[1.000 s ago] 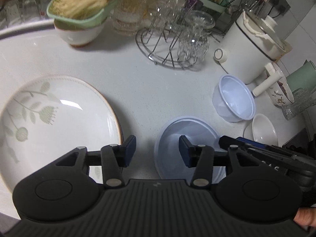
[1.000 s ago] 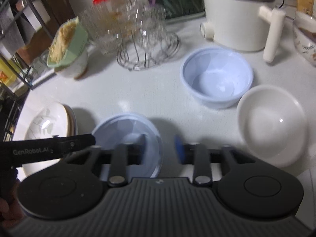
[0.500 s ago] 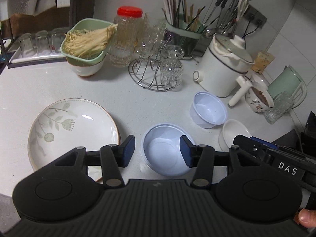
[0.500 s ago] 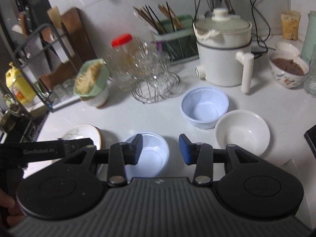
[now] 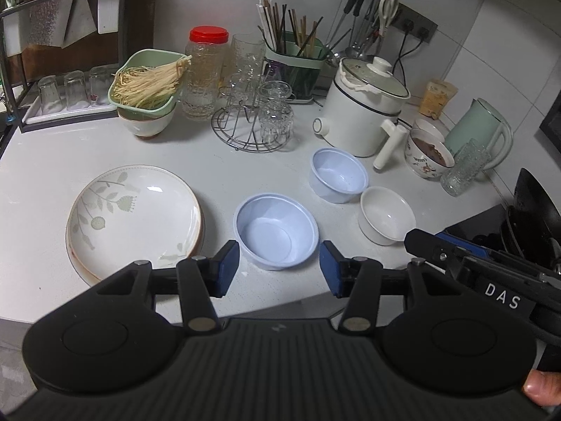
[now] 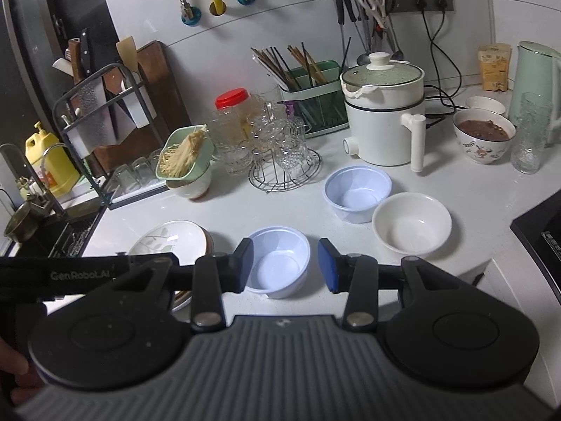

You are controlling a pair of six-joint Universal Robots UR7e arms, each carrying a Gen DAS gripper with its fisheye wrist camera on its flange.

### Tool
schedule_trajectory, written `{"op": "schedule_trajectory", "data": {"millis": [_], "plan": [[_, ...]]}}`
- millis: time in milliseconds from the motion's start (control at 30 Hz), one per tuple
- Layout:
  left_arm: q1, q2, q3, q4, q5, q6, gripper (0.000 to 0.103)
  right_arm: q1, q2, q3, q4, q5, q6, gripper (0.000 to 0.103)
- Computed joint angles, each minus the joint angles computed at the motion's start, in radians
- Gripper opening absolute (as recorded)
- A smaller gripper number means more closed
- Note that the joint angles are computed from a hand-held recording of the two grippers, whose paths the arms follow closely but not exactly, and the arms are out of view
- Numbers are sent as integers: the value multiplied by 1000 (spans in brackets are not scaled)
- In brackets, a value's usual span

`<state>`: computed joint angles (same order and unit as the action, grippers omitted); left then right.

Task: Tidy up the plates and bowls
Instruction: 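Lift the pale blue bowl with both tools and carry it over the other blue bowl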

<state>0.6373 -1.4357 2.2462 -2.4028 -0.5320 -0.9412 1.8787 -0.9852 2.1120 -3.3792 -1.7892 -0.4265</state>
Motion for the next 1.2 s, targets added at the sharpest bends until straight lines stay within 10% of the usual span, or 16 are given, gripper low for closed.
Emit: {"op": "schedule_trajectory", "data": {"millis": [1200], "plan": [[209,67,-132,-285,-261,571,66,81,122,-83,-141,-308,143,43]]}}
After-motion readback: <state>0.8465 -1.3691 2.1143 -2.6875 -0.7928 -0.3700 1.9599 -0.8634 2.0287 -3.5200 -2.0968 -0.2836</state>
